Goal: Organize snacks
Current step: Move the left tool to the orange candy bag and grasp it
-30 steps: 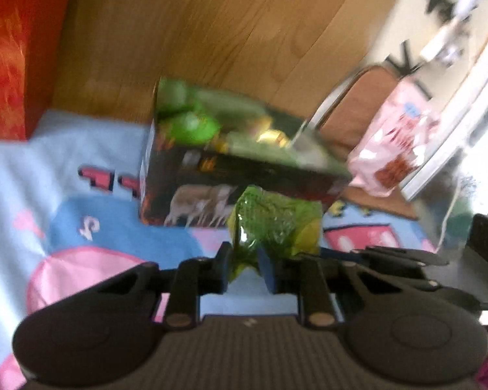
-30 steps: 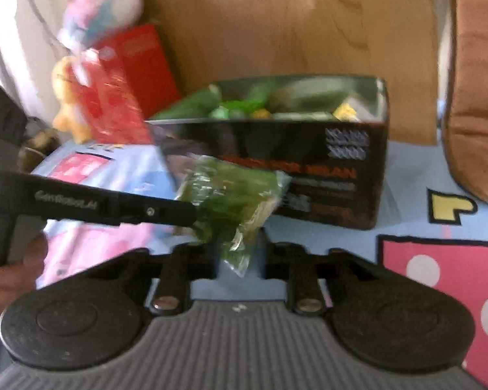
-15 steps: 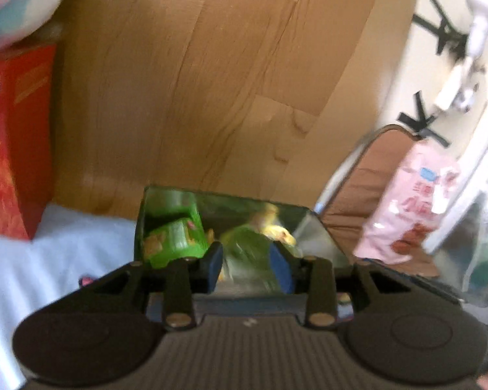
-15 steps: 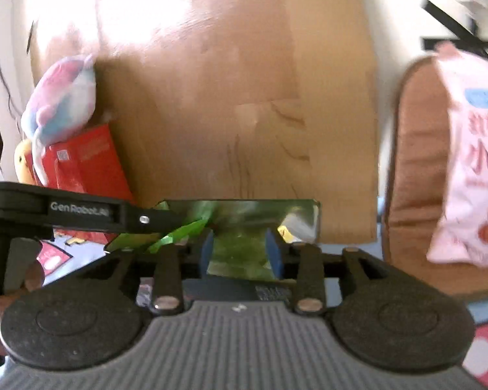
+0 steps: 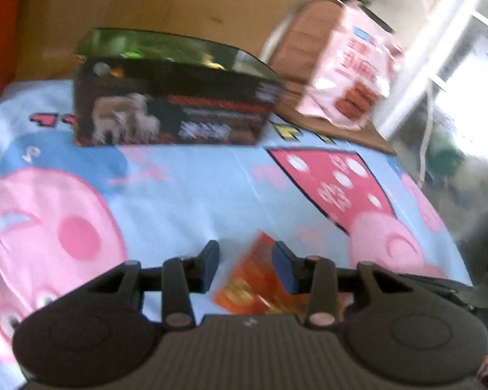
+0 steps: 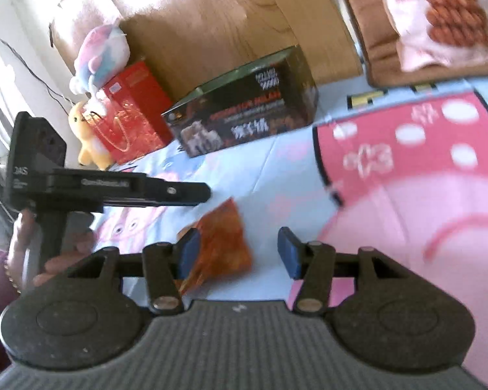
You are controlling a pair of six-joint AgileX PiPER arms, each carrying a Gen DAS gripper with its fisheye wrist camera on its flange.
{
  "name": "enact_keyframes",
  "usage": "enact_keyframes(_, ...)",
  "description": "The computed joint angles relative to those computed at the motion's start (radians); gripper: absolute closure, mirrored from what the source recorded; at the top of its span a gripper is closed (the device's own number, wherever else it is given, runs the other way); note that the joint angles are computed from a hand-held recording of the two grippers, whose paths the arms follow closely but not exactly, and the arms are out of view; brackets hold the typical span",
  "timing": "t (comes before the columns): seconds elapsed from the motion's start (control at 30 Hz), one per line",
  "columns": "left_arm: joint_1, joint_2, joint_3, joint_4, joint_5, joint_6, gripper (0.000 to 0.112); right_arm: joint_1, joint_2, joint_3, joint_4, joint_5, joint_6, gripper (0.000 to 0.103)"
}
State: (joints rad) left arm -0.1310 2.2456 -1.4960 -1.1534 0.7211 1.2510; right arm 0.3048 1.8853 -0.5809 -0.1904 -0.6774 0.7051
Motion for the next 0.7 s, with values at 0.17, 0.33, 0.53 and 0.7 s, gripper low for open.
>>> enact_keyframes(0.17,-0.011,-0.112,0.252,-0.18,-0.038,0.262,0.081,0.038,-0.009,0.049,-0.015,-0.073,0.085,0.048)
enact_keyframes(0.33,0.057,-0.128,0.314,-0.211,0.035,0.236,0.089,0.167,-0.028,0.003,0.282,0.036,-0.196,0.054)
enact_keyframes(0.53,0.105,-0.141,0.346,-0.142,0.117,0.186,0.084,0.202,-0.065,0.042,0.272,0.05,-0.228,0.053)
enact_keyframes(0.7,0.147,-0.166,0.351,-0.128,0.12,0.147,0.07,0.228,-0.116,0.142,0.313,0.003,-0.24,0.054)
